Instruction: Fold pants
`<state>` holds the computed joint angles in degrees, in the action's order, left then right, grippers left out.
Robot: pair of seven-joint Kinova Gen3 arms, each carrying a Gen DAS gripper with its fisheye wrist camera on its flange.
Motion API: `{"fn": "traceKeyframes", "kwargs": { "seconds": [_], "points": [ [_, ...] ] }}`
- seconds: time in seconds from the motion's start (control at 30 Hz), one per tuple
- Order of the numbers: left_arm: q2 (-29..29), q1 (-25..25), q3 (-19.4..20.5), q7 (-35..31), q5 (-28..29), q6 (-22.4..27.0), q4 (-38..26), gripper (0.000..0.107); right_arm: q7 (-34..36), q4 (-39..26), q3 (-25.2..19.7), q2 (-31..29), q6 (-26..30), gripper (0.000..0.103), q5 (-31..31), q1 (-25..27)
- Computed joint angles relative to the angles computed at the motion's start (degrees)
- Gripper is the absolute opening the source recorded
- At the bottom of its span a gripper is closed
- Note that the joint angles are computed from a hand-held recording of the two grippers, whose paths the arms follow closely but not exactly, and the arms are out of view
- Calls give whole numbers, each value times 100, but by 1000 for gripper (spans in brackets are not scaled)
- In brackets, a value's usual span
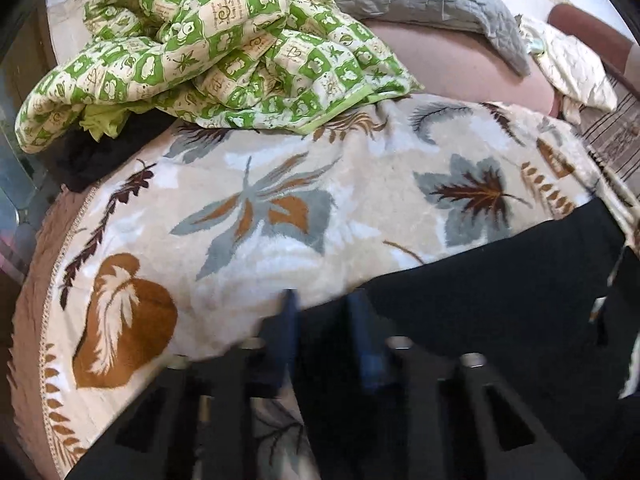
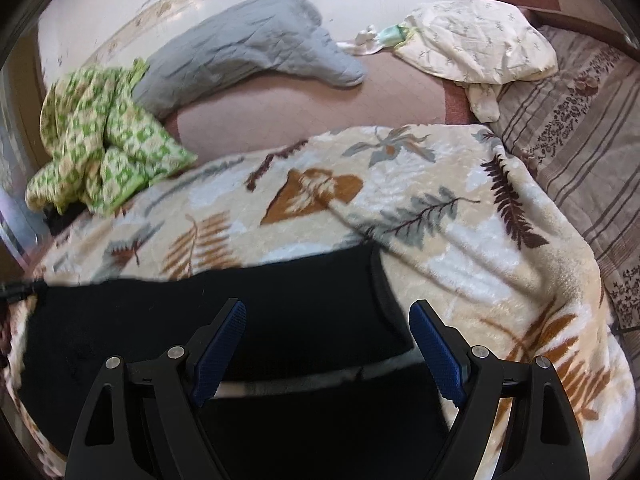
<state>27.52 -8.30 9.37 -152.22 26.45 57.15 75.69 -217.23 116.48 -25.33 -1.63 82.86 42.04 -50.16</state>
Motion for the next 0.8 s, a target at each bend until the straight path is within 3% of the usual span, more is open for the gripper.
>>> {"fn": "traceKeyframes", "kwargs": {
  "seconds": [0.1, 0.17, 0.3, 0.4, 0.43, 0.47, 0.53, 0.67, 0.8],
  "points": [
    [-116, -93, -5, -42, 44, 68, 79, 5, -502, 388, -121, -489, -31, 85, 151, 90],
    [-235, -222, 33, -170, 217, 148, 169, 4, -898, 779, 34, -974, -182, 85, 259, -92],
    [-688, -333, 14, -478, 517, 89, 543, 4, -1142, 1479, 1052, -1964, -790, 85, 506, -937],
    [-1083, -402, -82, -661, 872, 62, 883, 4, -1584, 2171, 1848, -2760, -1490, 84, 1074, -1636],
    [-1226, -393, -137, -665, 973, 12, 1011, 4, -1817, 2385, 2114, -2978, -1723, 82, 1307, -1901],
    [-1350, -391, -191, -678, 1082, -9, 1126, 4, -2050, 2583, 2379, -3169, -1956, 71, 1540, -2143],
    [-1535, -389, -312, -609, 1294, 41, 1287, 4, -2302, 2833, 2910, -3327, -2422, 60, 1967, -2425],
    [-1765, -356, -521, -456, 1595, 164, 1513, 4, -1791, 2755, 3859, -3133, -3250, 59, 2085, -2318],
    [-1804, -220, -636, -177, 1583, 102, 1567, 4, -1209, 2678, 4023, -2784, -3839, 59, 1645, -1540]
  ]
}}
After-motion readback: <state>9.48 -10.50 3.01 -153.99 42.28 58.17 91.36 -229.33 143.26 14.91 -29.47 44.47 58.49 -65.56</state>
